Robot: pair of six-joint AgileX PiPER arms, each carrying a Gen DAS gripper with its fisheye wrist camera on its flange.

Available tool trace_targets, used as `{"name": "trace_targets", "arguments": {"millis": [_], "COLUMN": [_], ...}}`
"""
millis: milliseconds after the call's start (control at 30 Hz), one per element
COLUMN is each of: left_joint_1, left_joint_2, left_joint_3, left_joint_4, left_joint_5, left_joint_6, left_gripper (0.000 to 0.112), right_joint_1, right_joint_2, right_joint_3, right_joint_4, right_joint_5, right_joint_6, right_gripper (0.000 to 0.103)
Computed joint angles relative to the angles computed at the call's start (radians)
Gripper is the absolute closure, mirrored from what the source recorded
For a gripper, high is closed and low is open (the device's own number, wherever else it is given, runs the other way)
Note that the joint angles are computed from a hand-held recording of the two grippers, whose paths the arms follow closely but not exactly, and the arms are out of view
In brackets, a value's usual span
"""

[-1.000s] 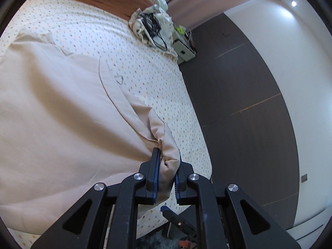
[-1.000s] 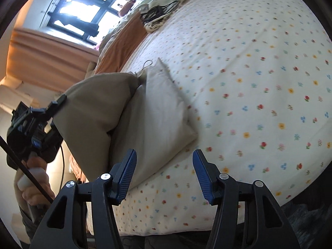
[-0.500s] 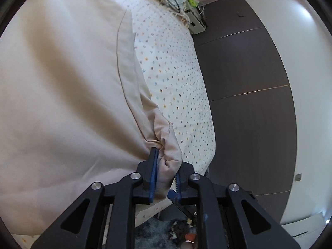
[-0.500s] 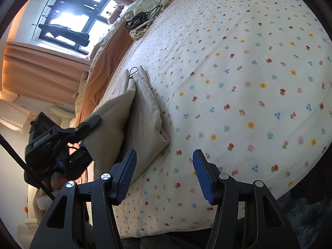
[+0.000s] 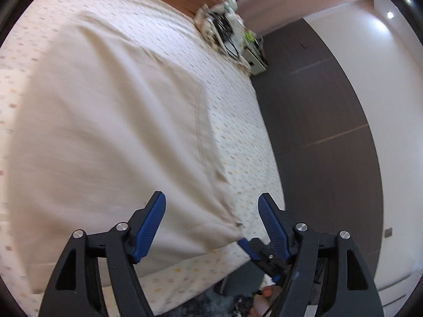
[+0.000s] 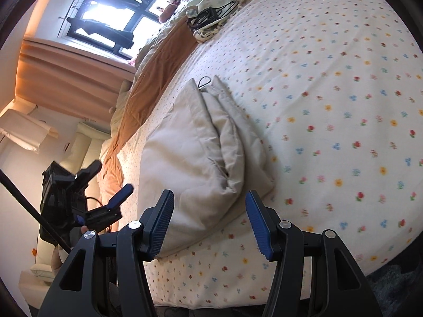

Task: Fold large clothes
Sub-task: 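Grasp the folded jacket edge with the right tool and press it flat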

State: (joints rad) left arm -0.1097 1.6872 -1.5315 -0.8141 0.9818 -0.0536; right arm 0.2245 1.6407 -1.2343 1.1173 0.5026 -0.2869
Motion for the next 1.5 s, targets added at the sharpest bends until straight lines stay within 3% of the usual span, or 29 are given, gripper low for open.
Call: {"name": "trace_targets", "arguments": {"millis": [67, 167, 233, 267, 300, 500, 667, 833, 933, 967, 1000, 1033, 1267, 1433, 1467, 1500], "left_joint_1": [0.064, 0.160, 0.224, 0.249, 0.271, 0.354, 0.331, 0.273, 0.247, 0.237, 0.231, 0.227, 0.201, 0.182, 0.174, 0.165], "left_joint_2": [-0.033, -0.099, -0.129, -0.142, -0.151, -0.195, -0.211, -0.203, -0.208, -0.214, -0.221, -0.224, -0.237, -0.234, -0.234, -0.235], "left_joint_3": [0.026, 0.104, 0.155, 0.180, 0.203, 0.346, 0.415, 0.452, 0.462, 0.465, 0.471, 0.477, 0.498, 0.497, 0.495, 0.492], "left_joint_4": [0.019, 0.042, 0.040, 0.045, 0.051, 0.024, 0.028, 0.055, 0.074, 0.088, 0.096, 0.099, 0.129, 0.159, 0.174, 0.196], "left_joint_5": [0.012, 0.020, 0.029, 0.031, 0.033, 0.021, -0.002, -0.036, -0.054, -0.065, -0.071, -0.079, -0.103, -0.115, -0.120, -0.124], "left_joint_6": [0.018, 0.068, 0.117, 0.131, 0.142, 0.228, 0.265, 0.236, 0.212, 0.202, 0.195, 0.193, 0.179, 0.156, 0.144, 0.132], "left_gripper": [0.039, 0.039, 0.039, 0.039, 0.039, 0.040, 0.048, 0.048, 0.048, 0.048, 0.048, 0.048, 0.049, 0.054, 0.059, 0.066], "right_joint_1": [0.036, 0.053, 0.069, 0.072, 0.070, 0.066, 0.063, 0.019, 0.007, 0.011, 0.011, 0.007, -0.041, -0.034, -0.034, -0.030], "right_joint_2": [0.028, 0.081, 0.110, 0.126, 0.139, 0.140, 0.135, 0.118, 0.107, 0.102, 0.096, 0.091, 0.180, 0.264, 0.280, 0.297], "right_joint_3": [-0.051, -0.124, -0.177, -0.205, -0.228, -0.246, -0.187, -0.140, -0.158, -0.162, -0.166, -0.163, -0.231, -0.307, -0.324, -0.338], "right_joint_4": [-0.144, -0.240, -0.364, -0.418, -0.440, -0.457, -0.458, -0.251, -0.339, -0.393, -0.443, -0.458, -0.285, -0.213, -0.191, -0.182], "right_joint_5": [-0.025, -0.016, -0.015, -0.006, 0.002, -0.040, -0.068, -0.018, 0.000, -0.011, -0.016, -0.021, 0.092, 0.110, 0.120, 0.124], "right_joint_6": [0.137, 0.226, 0.341, 0.390, 0.407, 0.416, 0.428, 0.204, 0.254, 0.291, 0.331, 0.345, 0.192, 0.141, 0.125, 0.120], "right_gripper": [0.049, 0.049, 0.063, 0.080, 0.090, 0.097, 0.097, 0.092, 0.078, 0.061, 0.037, 0.030, 0.028, 0.028, 0.029, 0.043]}}
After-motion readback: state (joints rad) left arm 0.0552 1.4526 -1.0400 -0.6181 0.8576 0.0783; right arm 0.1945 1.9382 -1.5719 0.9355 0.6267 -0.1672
